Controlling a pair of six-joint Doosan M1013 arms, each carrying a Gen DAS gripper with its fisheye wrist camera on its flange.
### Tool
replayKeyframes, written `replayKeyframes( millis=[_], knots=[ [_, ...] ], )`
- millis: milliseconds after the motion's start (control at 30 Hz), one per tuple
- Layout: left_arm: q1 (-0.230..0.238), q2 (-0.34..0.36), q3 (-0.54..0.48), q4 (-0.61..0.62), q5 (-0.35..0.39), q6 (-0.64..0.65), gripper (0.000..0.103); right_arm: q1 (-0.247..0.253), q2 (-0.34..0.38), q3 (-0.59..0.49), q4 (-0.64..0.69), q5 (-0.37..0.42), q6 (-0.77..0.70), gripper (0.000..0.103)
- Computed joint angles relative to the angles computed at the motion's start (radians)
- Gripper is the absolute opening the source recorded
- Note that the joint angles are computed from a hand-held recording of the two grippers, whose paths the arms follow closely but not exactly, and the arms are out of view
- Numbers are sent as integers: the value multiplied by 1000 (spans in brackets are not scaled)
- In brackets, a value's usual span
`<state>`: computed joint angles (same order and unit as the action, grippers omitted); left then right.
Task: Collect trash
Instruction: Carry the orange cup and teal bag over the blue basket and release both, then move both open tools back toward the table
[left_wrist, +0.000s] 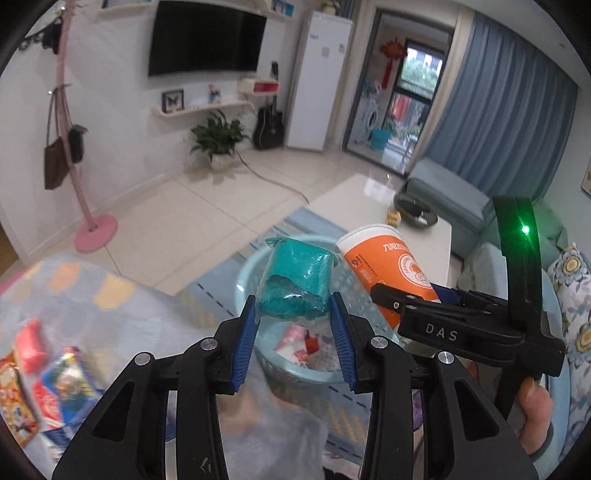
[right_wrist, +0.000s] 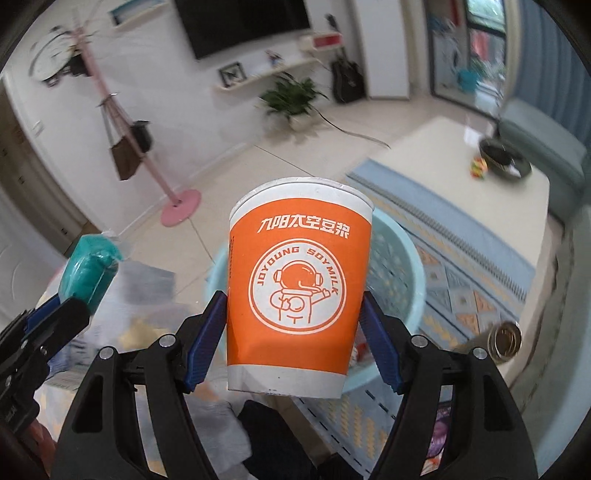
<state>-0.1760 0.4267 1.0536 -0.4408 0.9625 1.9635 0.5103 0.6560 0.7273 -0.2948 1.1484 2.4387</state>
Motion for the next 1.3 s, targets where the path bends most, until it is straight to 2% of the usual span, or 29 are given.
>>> replayKeyframes(
  millis=[133,267,333,367,467,667,900,1133,1200,1300],
  knots=[
    [-21,37,-30,36,39,-28,37,-17,-5,45,26,-2,22,69],
    [-37,62,-59,74,61,-64,40,-25,9,41,44,2,34,70],
    [-39,66,-71,69,71,-65,42,-31,-1,61,63,-23,39,70],
    [-40,65,-70,68,70,-61,42,-32,-3,66,65,-32,42,70],
    [-43,49,-49,87,46,-58,53,-35,-18,90,71,-62,44,71],
    [-27,12,-9,61,20,-67,55,-35,-52,137,83,-101,63,74],
    [1,-67,71,10,-52,-44,58,9,-83,146,65,-142,46,74],
    [40,-150,142,-17,-127,-39,59,85,-63,58,-13,-150,-51,74],
    [55,-176,169,-21,-158,-43,67,106,-52,29,-38,-149,-83,74],
    [78,-211,206,-23,-194,-47,70,131,-38,-4,-57,-162,-122,74]
  ],
)
